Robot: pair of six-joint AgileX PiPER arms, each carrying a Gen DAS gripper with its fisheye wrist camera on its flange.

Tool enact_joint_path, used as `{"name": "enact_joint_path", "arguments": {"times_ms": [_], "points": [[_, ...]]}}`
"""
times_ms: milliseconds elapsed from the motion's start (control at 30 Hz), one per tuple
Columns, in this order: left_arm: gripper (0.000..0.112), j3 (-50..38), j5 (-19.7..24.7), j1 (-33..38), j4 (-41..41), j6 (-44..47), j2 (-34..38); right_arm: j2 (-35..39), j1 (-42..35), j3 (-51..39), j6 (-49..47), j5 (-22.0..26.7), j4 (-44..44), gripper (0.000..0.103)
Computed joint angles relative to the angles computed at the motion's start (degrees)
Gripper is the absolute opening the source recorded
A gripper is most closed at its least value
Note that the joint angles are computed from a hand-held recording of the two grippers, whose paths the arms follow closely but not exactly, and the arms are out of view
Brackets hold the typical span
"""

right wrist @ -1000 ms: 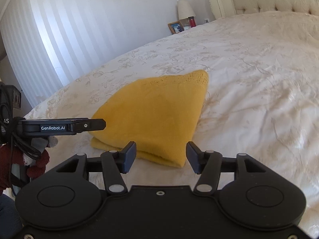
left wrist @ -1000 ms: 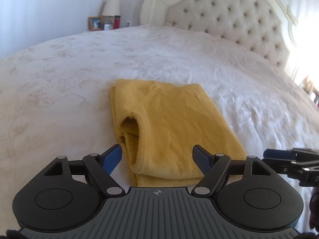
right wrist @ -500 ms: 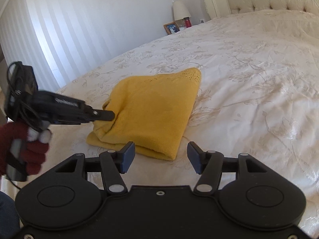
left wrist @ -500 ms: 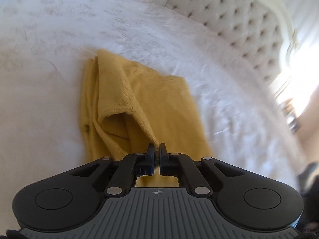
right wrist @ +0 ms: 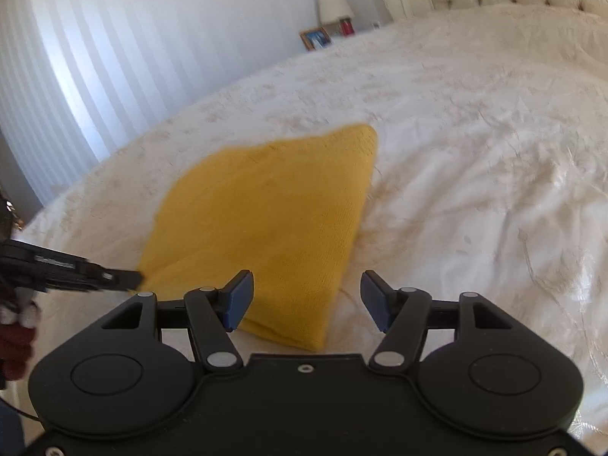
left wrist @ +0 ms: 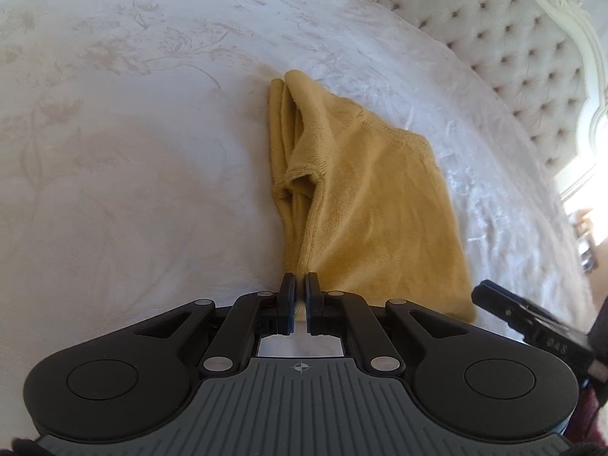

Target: Fold small clothes

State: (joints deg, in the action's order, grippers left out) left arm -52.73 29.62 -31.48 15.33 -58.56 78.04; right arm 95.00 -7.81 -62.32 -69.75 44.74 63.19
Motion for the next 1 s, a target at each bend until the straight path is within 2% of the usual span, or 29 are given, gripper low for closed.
{"name": "enact_joint_path", "arguments": {"times_ms": [67,133,167,200,233,267,300,367,500,600,667,700,767,867,933,1000], "points": [[0.006,-1.9,4.6,-1.6,3.9,-2.1,-0.5,1.0,1.4,-1.1,5.2,-2.7,-7.4,0.066],[0.007,-3.4,8.1,-4.3,11.4,-7.0,-1.6,0.7,0.1,-0.8,4.7,-1.3,-7.6,0.066],[0.016,-3.7,8.9,-5.8,16.7,-10.3,-2.2,0.3,-0.4,-0.8,4.5,-0.7,-7.3,0.066],[0.041,-4.4,9.6,-7.1,21.7,-13.3,-2.3,-0.3,-1.1,-0.6,3.8,-0.3,-6.2,0.067],[0.055,-5.3,10.0,-7.8,25.8,-15.8,-1.8,-0.6,-1.8,-0.5,2.5,0.2,-4.3,0.067],[0.076,-6.4,9.7,-8.2,29.9,-18.2,-0.8,-0.7,-2.5,-0.6,0.9,1.0,-2.0,0.067],[0.080,-7.4,8.6,-8.0,32.9,-19.7,0.3,-0.5,-2.9,-1.0,0.0,1.4,-0.3,0.067],[0.080,-10.4,6.3,-6.3,34.3,-19.3,3.7,0.3,-3.2,-2.5,-0.3,1.9,1.5,0.067],[0.080,-17.7,3.3,-1.0,27.1,-15.5,13.1,2.7,-2.4,-5.8,2.1,1.7,0.6,0.068],[0.080,-19.7,3.7,2.5,23.5,-15.0,18.1,4.0,-2.0,-7.1,2.6,1.7,-0.4,0.068],[0.080,-21.1,7.0,4.6,19.1,-11.0,21.1,4.9,-2.1,-7.8,2.6,2.4,-0.6,0.069],[0.081,-19.8,6.8,5.8,18.9,-9.9,21.4,5.4,-2.1,-8.4,2.7,2.5,-0.8,0.069],[0.082,-15.4,2.7,6.9,21.1,-9.5,19.2,6.2,-2.0,-9.3,2.6,2.9,-1.1,0.071],[0.081,-12.4,2.2,7.4,18.0,-6.9,15.0,7.8,-2.4,-11.2,2.3,4.4,-0.3,0.073],[0.081,-8.2,-1.5,8.7,11.3,-3.1,10.1,9.0,-2.6,-12.8,2.4,5.7,0.6,0.074],[0.082,-3.4,-6.7,10.2,0.3,3.7,5.3,10.4,-2.8,-14.5,2.9,7.3,1.7,0.078]]}}
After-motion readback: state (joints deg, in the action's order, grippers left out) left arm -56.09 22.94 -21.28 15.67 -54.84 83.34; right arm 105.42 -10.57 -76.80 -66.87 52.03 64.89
